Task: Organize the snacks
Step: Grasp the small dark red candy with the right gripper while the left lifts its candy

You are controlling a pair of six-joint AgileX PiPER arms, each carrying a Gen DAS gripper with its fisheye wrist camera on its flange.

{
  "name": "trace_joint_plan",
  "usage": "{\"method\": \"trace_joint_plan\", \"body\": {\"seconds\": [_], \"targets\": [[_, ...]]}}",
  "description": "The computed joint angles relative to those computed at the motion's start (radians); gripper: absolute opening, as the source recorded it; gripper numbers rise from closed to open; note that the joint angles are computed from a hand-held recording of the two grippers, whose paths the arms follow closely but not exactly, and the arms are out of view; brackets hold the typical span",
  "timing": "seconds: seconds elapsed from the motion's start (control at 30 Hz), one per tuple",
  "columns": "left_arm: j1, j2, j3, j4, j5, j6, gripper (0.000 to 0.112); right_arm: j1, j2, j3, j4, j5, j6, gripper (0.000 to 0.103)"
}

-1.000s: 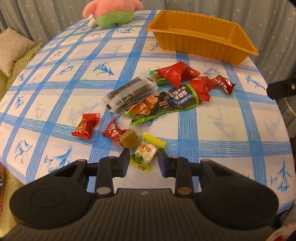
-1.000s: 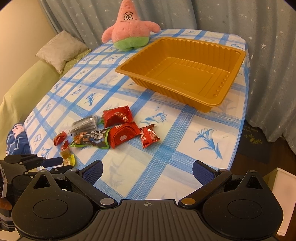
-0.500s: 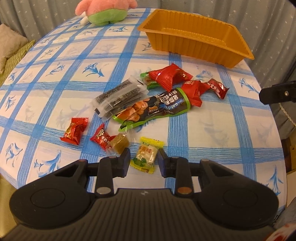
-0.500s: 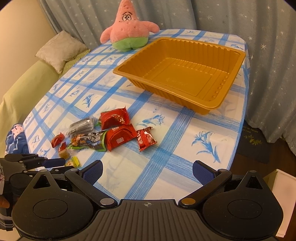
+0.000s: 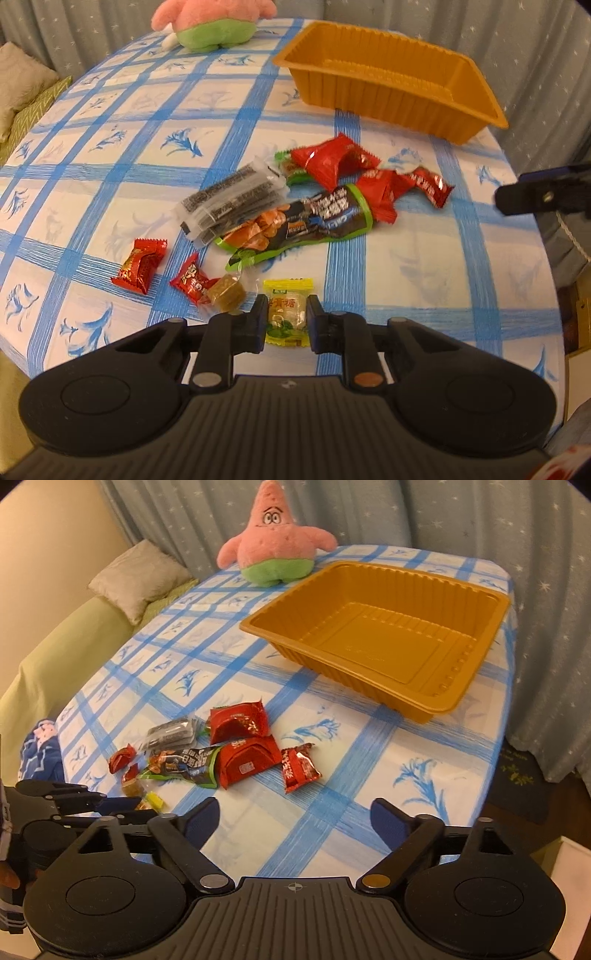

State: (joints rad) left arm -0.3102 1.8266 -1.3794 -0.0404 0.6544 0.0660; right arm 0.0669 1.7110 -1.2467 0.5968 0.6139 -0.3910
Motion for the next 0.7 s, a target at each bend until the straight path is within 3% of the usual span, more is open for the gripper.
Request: {"method": "trace_joint_plan", "body": {"seconds": [0.27, 0.7], "targets": [[-0.018, -0.017, -0.037, 0.043, 0.012, -0.106, 0.019, 0.005, 0.104, -0.087, 0.021, -0.022, -0.141, 0.055], [-0.070, -0.015, -0.082, 0.174, 0.042, -0.297, 0.019, 0.031, 0.269, -0.249, -0.033, 0.023, -0.204, 0.043]]}}
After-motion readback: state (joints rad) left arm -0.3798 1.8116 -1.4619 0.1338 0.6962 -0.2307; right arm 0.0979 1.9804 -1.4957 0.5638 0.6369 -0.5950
